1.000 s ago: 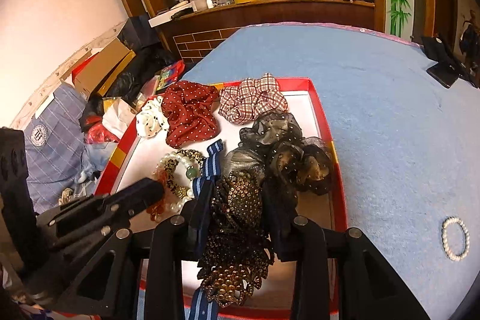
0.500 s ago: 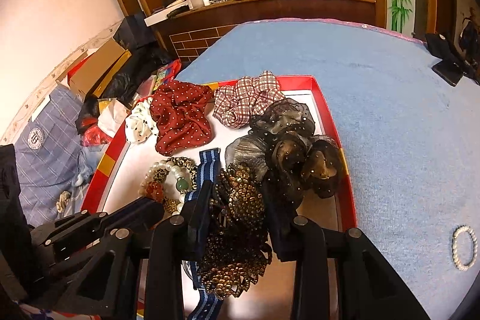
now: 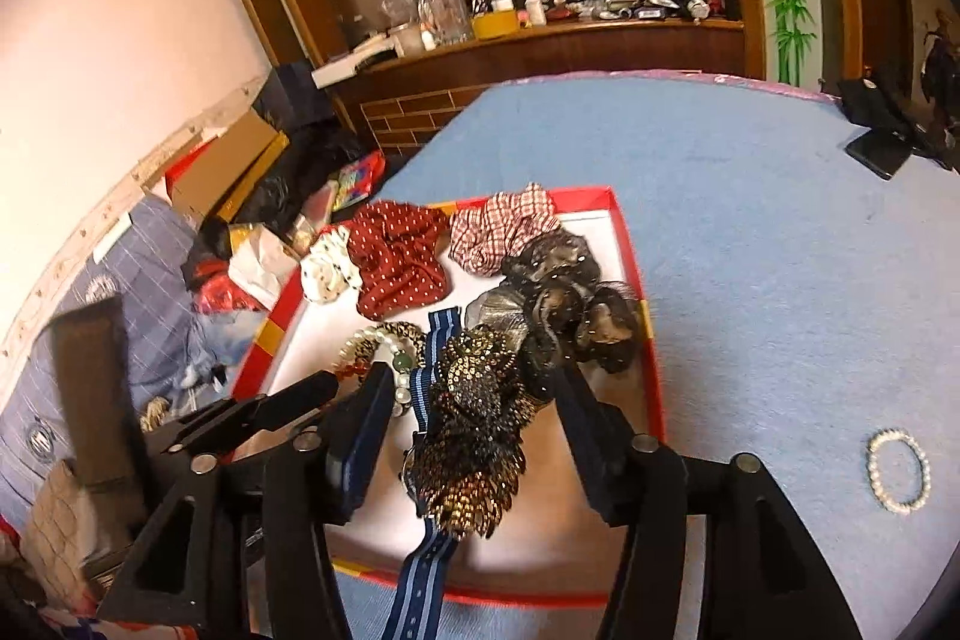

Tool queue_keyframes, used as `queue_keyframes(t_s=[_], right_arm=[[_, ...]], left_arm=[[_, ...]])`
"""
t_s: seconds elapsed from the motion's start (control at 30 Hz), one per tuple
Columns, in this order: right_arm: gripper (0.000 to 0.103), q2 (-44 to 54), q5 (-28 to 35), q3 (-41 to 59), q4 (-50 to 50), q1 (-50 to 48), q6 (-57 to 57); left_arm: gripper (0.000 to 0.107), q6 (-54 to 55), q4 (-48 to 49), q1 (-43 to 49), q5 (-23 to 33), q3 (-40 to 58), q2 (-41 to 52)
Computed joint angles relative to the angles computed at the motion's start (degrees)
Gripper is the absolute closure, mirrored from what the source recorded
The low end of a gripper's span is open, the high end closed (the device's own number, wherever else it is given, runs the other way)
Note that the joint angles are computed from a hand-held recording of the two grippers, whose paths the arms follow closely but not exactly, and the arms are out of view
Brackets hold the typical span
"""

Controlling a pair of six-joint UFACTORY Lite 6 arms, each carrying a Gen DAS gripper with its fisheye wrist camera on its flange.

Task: Organize jewelry

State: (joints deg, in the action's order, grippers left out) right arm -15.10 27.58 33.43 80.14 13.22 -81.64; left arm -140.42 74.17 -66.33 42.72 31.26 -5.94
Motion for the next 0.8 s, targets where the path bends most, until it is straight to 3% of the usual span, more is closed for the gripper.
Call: queue_keyframes(t_s=[0.23, 0.37, 0.47, 0.6, 0.7, 0.8], right_arm=[[0.036, -7.3, 2.2, -4.3, -4.9, -4.4, 3.8], [0.029, -11.8, 3.9, -7.5, -7.3, -6.5, 5.1], [0.020, -17.1, 4.8, -10.4, -11.7, -8.4, 8.8], [0.017, -25.6, 4.9, -14.1, -22.0, -10.3, 17.2], [0.015, -32.7, 10.3, -16.7, -27.3, -16.6, 19.5], [0.014, -39.9, 20.0, -18.9, -29.2, -28.0, 17.1]], left_arm=[[0.046, -0.2, -1.5, 0.1, 1.0, 0.0, 0.0], [0.025, 0.8, -2.7, -0.8, 3.1, 1.2, 0.9], [0.022, 1.5, -3.6, -2.1, 5.0, 2.4, 1.7], [0.015, 2.1, -6.8, -5.3, 8.4, 4.4, 2.4], [0.015, -0.3, -9.9, -11.7, 15.6, 7.8, 5.3], [0.012, 0.5, -12.4, -16.7, 21.5, 12.7, 8.6]])
